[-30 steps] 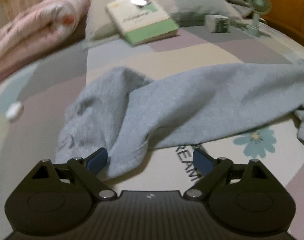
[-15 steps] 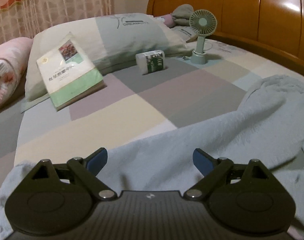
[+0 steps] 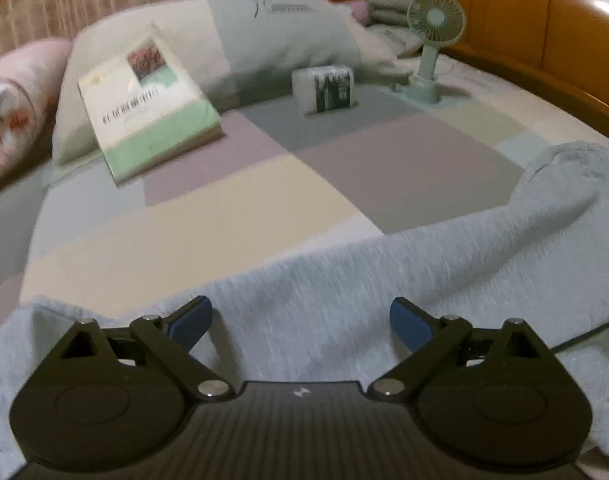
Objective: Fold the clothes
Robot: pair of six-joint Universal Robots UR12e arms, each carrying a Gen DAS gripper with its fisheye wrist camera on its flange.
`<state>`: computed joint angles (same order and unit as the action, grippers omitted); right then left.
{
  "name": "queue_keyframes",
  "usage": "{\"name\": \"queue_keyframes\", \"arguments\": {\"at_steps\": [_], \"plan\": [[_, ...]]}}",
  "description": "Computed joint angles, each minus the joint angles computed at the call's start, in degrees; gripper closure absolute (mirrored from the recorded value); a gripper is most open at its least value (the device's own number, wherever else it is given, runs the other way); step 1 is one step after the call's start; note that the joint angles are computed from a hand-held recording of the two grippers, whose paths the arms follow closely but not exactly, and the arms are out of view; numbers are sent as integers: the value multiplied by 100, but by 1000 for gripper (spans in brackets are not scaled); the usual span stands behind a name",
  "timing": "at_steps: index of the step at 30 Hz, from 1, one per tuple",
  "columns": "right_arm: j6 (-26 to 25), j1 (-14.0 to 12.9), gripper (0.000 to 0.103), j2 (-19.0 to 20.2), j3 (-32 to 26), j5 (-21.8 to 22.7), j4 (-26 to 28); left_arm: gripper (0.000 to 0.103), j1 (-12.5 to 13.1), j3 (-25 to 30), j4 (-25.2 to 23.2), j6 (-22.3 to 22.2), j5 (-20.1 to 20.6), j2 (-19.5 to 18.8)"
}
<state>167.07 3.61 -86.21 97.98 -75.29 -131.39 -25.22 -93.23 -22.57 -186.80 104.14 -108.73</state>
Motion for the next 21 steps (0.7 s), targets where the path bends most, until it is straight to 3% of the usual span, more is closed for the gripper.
{"name": "queue_keyframes", "arguments": {"at_steps": [4,10,13,17,21], "plan": [[300,201,0,717,-694,-447,-23,7,177,-214,295,-284,-389,172],[319,514,0,1558,-1476,-821,369,7,291,-348,433,-583,-338,259],[-68,617,0,1660,-1574,-867,642,7,324,-369,384,-660,-318,276],[-551,697,0,1480,-1356,-750,852,7,330,-352,312,-724,-228,272],[-1052,801,0,1228,-980,-938,797,7,312,-347,331,-693,-162,276]]}}
